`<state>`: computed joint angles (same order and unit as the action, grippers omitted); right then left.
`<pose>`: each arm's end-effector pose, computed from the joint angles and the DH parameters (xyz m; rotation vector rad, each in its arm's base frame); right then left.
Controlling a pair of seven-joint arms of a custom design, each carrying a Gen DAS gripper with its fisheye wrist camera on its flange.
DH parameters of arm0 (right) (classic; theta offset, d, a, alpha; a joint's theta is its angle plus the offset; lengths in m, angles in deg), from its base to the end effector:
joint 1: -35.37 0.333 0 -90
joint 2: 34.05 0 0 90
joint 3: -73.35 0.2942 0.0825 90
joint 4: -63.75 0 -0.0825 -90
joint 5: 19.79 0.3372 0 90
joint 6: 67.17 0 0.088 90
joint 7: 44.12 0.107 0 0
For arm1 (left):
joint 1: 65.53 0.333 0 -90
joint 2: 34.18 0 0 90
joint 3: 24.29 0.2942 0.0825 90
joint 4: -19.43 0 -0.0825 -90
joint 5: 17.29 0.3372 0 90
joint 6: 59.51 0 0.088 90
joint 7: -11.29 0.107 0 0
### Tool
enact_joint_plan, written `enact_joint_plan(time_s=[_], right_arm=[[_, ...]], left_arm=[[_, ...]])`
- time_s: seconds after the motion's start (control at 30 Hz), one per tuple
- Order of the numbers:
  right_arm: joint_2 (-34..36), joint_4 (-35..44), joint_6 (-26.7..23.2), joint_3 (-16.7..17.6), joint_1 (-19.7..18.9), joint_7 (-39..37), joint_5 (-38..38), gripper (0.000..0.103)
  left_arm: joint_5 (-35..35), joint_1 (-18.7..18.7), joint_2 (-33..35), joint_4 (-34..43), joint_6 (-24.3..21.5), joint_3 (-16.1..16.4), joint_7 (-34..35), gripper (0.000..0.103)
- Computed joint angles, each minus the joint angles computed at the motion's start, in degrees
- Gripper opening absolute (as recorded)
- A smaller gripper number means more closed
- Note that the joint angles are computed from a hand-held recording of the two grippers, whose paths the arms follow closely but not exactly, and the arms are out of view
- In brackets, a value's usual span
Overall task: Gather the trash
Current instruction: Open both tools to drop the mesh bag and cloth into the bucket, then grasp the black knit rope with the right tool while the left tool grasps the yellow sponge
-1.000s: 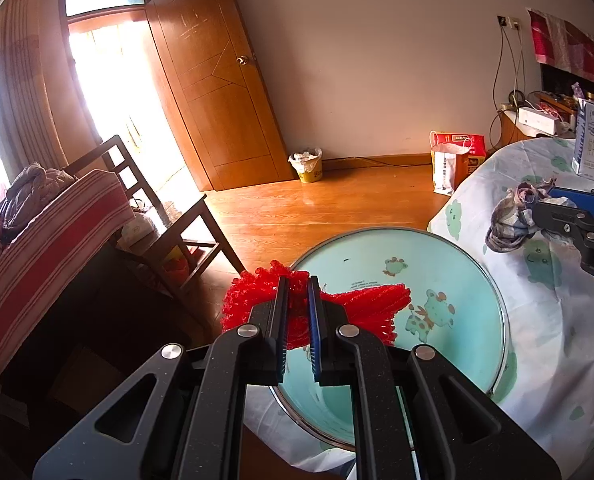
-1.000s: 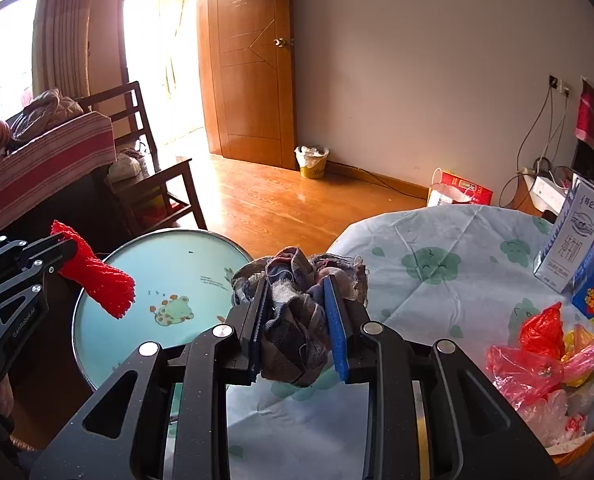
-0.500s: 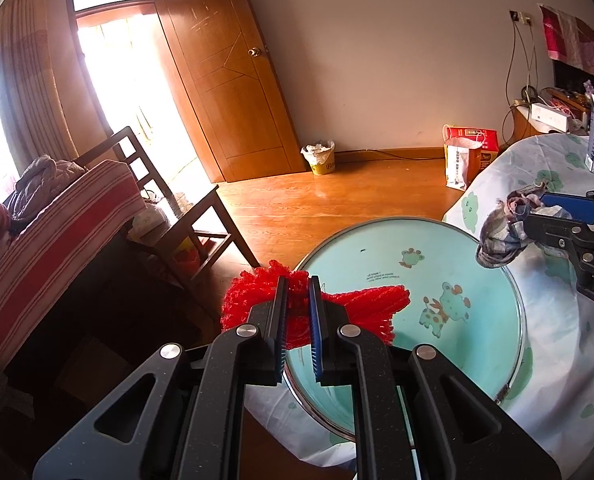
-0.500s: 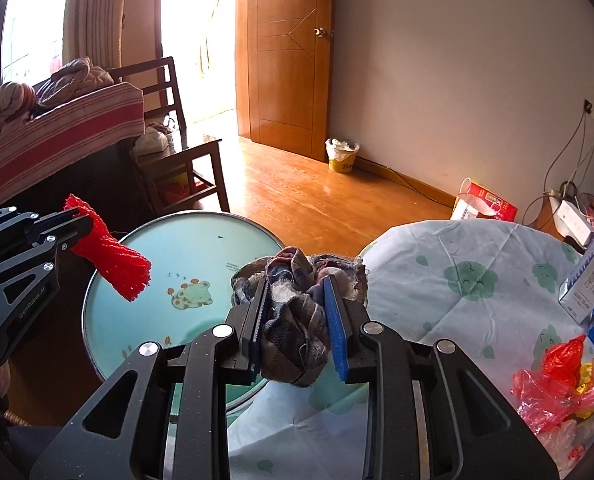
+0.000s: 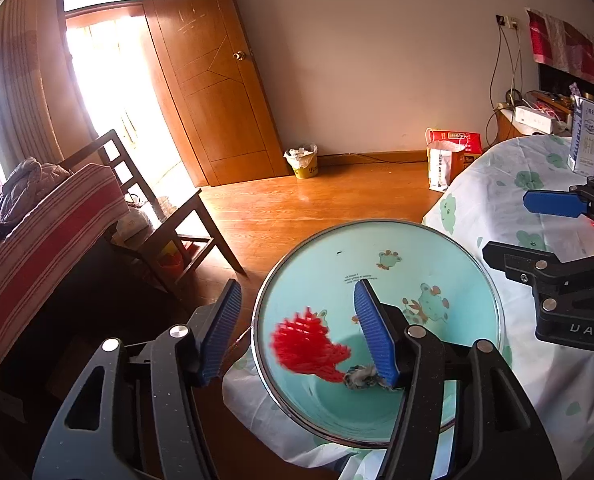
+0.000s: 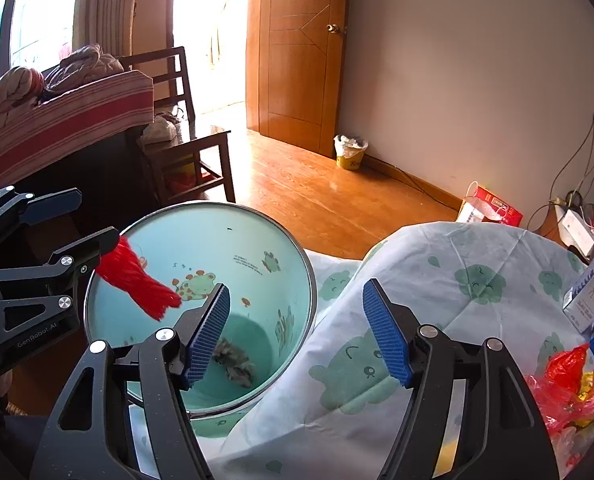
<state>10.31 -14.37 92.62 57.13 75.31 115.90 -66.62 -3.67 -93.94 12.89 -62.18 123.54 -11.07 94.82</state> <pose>0.6185 0.3712 0.3382 -1.7242 1.6714 -0.8414 0.6744 -0.2613 0.3396 -1.1180 2.0108 -0.8184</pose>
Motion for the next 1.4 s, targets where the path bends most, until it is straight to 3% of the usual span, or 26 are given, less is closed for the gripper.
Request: enact_joint_plan(time_s=[0.13,0.23,0.33,0.4,0.53,0.67,0.7,0.77,0.83,1.0,1.2,1.4], right_arm=[[-0.91,-1.23,-0.94,-2.38,1.98,4.49,-2.29,0.070],[-2.98,-3.15,-7.46,-4.61,5.13,10.59,-6.28,0.070],[-8.35,-9.73,-12.86,-6.22,8.33,18.95,-11.46,0.070],[-14.11,-16.91,-16.58,-7.54,11.27,26.06,-16.31,0.070],[-26.92,-31.58,-32.39,-7.73,17.76,38.45,-23.17,0.070],[-38.44,-44.14,-51.40,-3.96,21.21,47.87,-20.95,0.070],[-40.47,-46.57,-53.40,-2.94,21.04,49.06,-19.62,0.070],[-44.50,-51.99,-52.74,-1.49,19.72,50.99,-16.50,0.068],[-47.54,-56.98,-49.02,-0.58,17.94,53.37,-14.88,0.057],[-50.27,-63.91,-42.58,1.91,13.94,57.65,-13.63,0.049],[-51.85,-68.70,-36.26,4.93,9.07,61.68,-15.21,0.042],[-52.25,-69.96,-34.07,8.49,4.62,61.32,-15.75,0.039]], left_arm=[[-0.35,-0.71,0.33,0.08,0.09,1.00,-0.62,0.075],[-0.44,-1.44,0.28,-0.50,0.78,1.67,-1.02,0.084],[-0.16,-0.74,-0.04,-1.09,0.82,-0.33,0.40,0.084],[0.30,1.12,-0.44,-1.38,0.29,-4.02,2.47,0.084],[1.27,1.67,-0.98,-2.91,1.92,-7.74,6.33,0.085],[1.56,1.40,-0.83,-3.37,2.89,-10.90,10.76,0.085],[1.45,1.26,-0.73,-3.33,3.20,-11.56,11.73,0.085],[1.17,1.14,-0.73,-3.50,3.51,-13.08,13.58,0.086],[0.87,0.63,-0.71,-3.67,3.92,-13.85,15.28,0.086],[0.26,0.64,-0.77,-3.93,3.87,-16.71,19.27,0.089],[-0.22,2.30,-0.50,-3.05,1.78,-21.63,23.30,0.089],[-1.11,4.41,-0.04,-2.55,-0.89,-27.14,27.02,0.089]])
